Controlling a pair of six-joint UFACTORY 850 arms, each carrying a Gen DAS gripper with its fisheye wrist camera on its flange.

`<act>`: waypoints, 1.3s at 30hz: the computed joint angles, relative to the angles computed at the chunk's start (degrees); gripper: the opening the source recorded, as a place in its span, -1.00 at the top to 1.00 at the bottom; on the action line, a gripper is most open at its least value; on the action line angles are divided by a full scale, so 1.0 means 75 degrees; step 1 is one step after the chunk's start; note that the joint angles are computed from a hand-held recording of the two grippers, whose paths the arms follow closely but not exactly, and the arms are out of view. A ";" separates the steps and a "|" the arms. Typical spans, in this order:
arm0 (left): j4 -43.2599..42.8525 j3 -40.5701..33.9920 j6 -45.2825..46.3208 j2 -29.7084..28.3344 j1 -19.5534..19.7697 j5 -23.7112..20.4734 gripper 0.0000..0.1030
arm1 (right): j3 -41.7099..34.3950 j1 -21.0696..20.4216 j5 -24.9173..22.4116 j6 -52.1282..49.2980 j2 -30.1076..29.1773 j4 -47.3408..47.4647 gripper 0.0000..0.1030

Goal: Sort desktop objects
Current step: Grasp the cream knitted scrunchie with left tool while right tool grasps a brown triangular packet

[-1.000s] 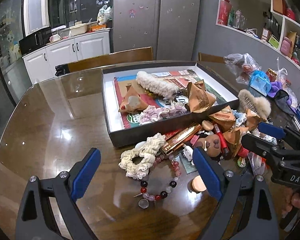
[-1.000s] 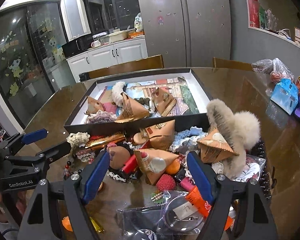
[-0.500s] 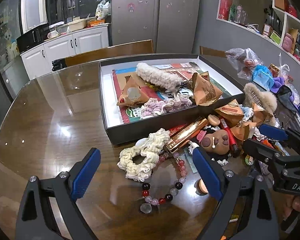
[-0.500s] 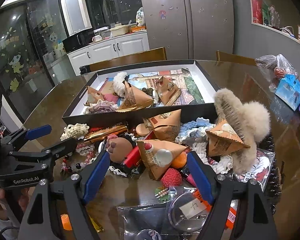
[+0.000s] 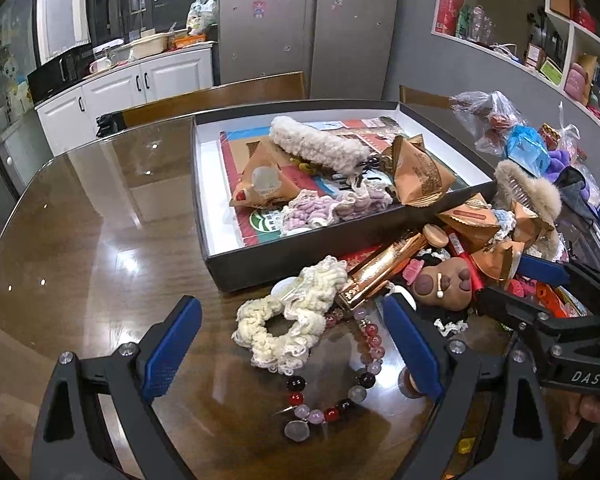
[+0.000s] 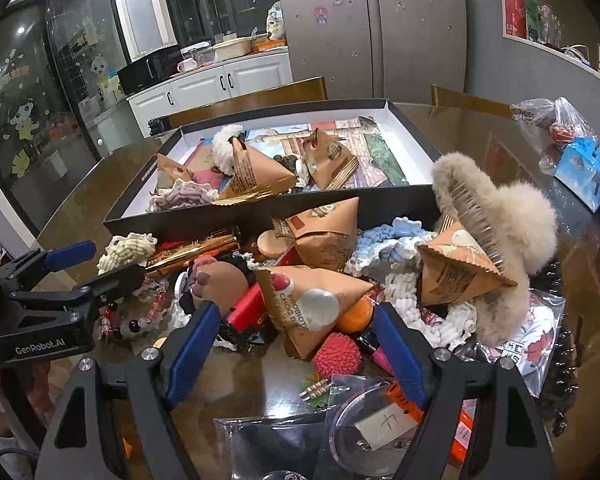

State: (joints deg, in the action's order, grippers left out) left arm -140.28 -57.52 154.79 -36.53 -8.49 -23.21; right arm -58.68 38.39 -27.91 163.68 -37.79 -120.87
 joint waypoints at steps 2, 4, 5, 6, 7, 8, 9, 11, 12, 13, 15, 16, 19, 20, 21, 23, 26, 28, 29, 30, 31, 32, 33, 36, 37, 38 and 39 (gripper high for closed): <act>-0.0394 -0.0001 0.0431 -0.0019 -0.0064 0.0054 -0.80 | -0.0032 -0.0005 0.0016 -0.0054 -0.0034 0.0021 -0.58; -0.0333 -0.0047 0.0426 -0.0077 -0.0089 0.0080 -0.80 | -0.0059 -0.0016 0.0023 -0.0020 -0.0074 -0.0015 -0.58; -0.0182 -0.0072 0.0290 -0.0103 -0.0085 0.0094 -0.80 | -0.0053 -0.0014 0.0023 -0.0009 -0.0078 -0.0017 -0.58; -0.0033 -0.0117 0.0129 -0.0148 -0.0076 0.0091 -0.80 | -0.0057 -0.0019 0.0044 0.0006 -0.0089 -0.0033 -0.58; -0.0026 -0.0124 0.0112 -0.0168 -0.0077 0.0086 -0.79 | -0.0053 -0.0027 0.0056 0.0051 -0.0092 -0.0074 -0.58; 0.0048 -0.0167 0.0021 -0.0207 -0.0076 0.0122 -0.74 | -0.0034 -0.0037 0.0053 0.0169 -0.0088 -0.0176 -0.58; 0.0199 -0.0223 -0.0146 -0.0251 -0.0069 0.0179 -0.70 | -0.0016 -0.0049 0.0056 0.0258 -0.0080 -0.0256 -0.58; 0.0694 -0.0314 -0.0664 -0.0315 -0.0034 0.0228 -0.48 | -0.0001 -0.0062 0.0058 0.0390 -0.0074 -0.0368 -0.58; 0.0961 -0.0360 -0.0943 -0.0348 -0.0011 0.0230 -0.44 | 0.0008 -0.0067 0.0056 0.0446 -0.0070 -0.0416 -0.58; 0.1248 -0.0402 -0.1226 -0.0378 0.0018 0.0197 -0.37 | 0.0014 -0.0069 0.0054 0.0473 -0.0067 -0.0441 -0.58; 0.1310 -0.0412 -0.1306 -0.0393 0.0032 0.0176 -0.35 | 0.0017 -0.0073 0.0057 0.0487 -0.0066 -0.0456 -0.58; 0.1307 -0.0418 -0.1309 -0.0395 0.0024 0.0176 -0.31 | 0.0019 -0.0073 0.0062 0.0469 -0.0065 -0.0455 -0.58; 0.1355 -0.0411 -0.1318 -0.0390 0.0036 0.0146 -0.16 | -0.0045 -0.0033 0.0088 0.0041 -0.0094 -0.0169 -0.50; 0.1425 -0.0407 -0.1392 -0.0386 0.0050 0.0128 -0.10 | -0.0088 -0.0003 0.0076 -0.0256 -0.0116 0.0066 -0.46; 0.1525 -0.0414 -0.1513 -0.0386 0.0070 0.0127 -0.06 | -0.0087 0.0007 0.0069 -0.0249 -0.0113 0.0064 -0.42; 0.1540 -0.0395 -0.1509 -0.0364 0.0087 0.0165 0.10 | -0.0056 0.0006 0.0083 -0.0093 -0.0090 -0.0073 -0.36; 0.1553 -0.0360 -0.1469 -0.0334 0.0119 0.0180 0.28 | -0.0014 -0.0001 0.0102 0.0103 -0.0062 -0.0265 -0.08; 0.1478 -0.0356 -0.1464 -0.0321 0.0131 0.0222 0.43 | 0.0025 -0.0001 0.0066 0.0147 -0.0028 -0.0232 0.08; 0.1510 -0.0360 -0.1512 -0.0319 0.0146 0.0222 0.48 | 0.0061 -0.0004 0.0054 0.0246 -0.0008 -0.0322 0.10; 0.1687 -0.0372 -0.1685 -0.0315 0.0183 0.0188 0.49 | 0.0084 -0.0012 0.0046 0.0317 0.0008 -0.0383 0.15; 0.1672 -0.0348 -0.1668 -0.0293 0.0191 0.0178 0.53 | 0.0104 -0.0007 0.0029 0.0340 0.0023 -0.0391 0.20; 0.1614 -0.0326 -0.1616 -0.0274 0.0199 0.0164 0.58 | 0.0123 -0.0004 0.0016 0.0387 0.0035 -0.0446 0.21; 0.1562 -0.0305 -0.1564 -0.0249 0.0208 0.0156 0.61 | 0.0126 0.0003 0.0013 0.0373 0.0043 -0.0448 0.23; 0.1576 -0.0229 -0.1519 -0.0166 0.0231 0.0093 0.67 | 0.0120 0.0038 -0.0028 0.0265 0.0055 -0.0368 0.28; 0.1546 -0.0201 -0.1493 -0.0141 0.0232 0.0076 0.69 | 0.0126 0.0046 -0.0048 0.0273 0.0062 -0.0382 0.29; 0.1522 -0.0166 -0.1466 -0.0098 0.0235 0.0042 0.71 | 0.0136 0.0054 -0.0074 0.0300 0.0074 -0.0406 0.29; 0.1511 -0.0145 -0.1442 -0.0070 0.0239 0.0018 0.72 | 0.0151 0.0060 -0.0088 0.0346 0.0091 -0.0457 0.29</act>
